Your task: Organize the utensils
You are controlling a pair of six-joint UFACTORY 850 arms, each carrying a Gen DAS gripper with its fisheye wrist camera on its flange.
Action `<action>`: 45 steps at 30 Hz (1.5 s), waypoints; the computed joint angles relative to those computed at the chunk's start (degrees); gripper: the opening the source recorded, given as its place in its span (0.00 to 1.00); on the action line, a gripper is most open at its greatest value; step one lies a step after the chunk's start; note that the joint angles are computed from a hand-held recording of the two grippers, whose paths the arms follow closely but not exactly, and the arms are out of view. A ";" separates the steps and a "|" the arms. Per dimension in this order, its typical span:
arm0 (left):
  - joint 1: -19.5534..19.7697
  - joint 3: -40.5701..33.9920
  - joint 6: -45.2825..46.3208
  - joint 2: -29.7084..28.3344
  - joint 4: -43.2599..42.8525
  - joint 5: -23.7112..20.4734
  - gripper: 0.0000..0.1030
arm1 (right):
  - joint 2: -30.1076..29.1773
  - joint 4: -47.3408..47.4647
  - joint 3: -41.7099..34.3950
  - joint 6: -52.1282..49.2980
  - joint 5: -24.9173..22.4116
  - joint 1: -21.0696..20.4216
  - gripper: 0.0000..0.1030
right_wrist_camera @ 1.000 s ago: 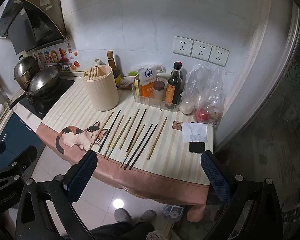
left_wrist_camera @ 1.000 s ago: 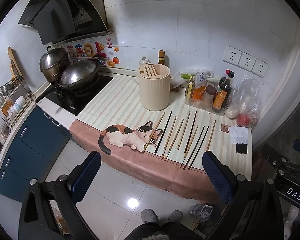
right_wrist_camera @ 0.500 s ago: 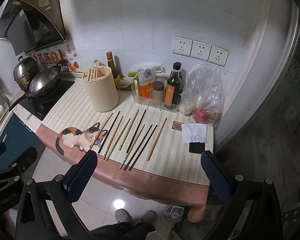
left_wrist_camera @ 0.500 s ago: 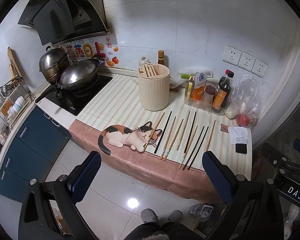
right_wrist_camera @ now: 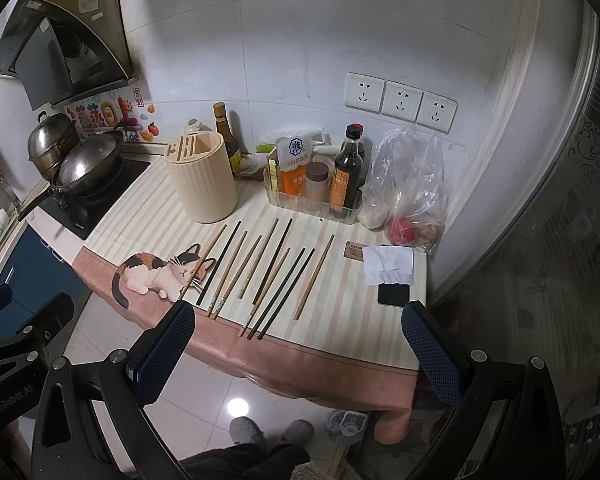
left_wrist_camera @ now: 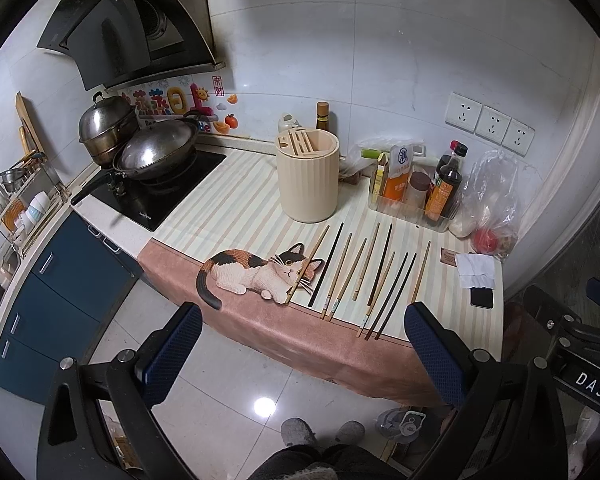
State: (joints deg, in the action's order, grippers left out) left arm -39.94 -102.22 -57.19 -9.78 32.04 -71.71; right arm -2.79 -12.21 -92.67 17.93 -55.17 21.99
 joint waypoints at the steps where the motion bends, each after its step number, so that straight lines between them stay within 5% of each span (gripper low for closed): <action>1: 0.01 -0.01 0.01 -0.02 -0.01 0.07 1.00 | -0.01 0.07 -0.02 -0.03 0.01 -0.05 1.00; 6: 0.10 -0.09 -0.91 -0.72 3.54 1.12 1.00 | 0.38 1.12 0.67 1.16 1.66 -0.37 1.00; 10: 1.19 1.54 -2.23 -1.12 10.37 4.05 1.00 | 1.30 3.26 3.47 3.19 7.58 -1.29 1.00; 19: 9.30 7.31 1.88 -2.56 12.21 14.87 1.00 | -3.72 -5.99 4.99 16.82 9.71 0.22 1.00; 26: 15.60 5.53 11.28 -10.27 1.84 16.33 0.99 | -11.69 1.41 3.07 13.53 7.45 -3.97 0.68; 31: 18.98 1.40 17.43 -17.88 -6.96 15.22 0.74 | -19.29 7.81 -0.16 9.53 5.86 -6.40 0.65; 37: 21.01 -10.40 26.93 -30.64 -16.72 11.53 0.68 | -31.39 14.20 -9.41 5.16 0.29 -9.62 0.61; 39: 21.21 -14.88 29.81 -34.75 -18.30 9.77 0.50 | -35.28 14.27 -13.06 4.99 -1.64 -10.35 0.60; 45: 21.69 -28.97 37.61 -46.10 -21.33 3.18 0.47 | -46.61 14.11 -25.78 4.48 -8.32 -12.16 0.54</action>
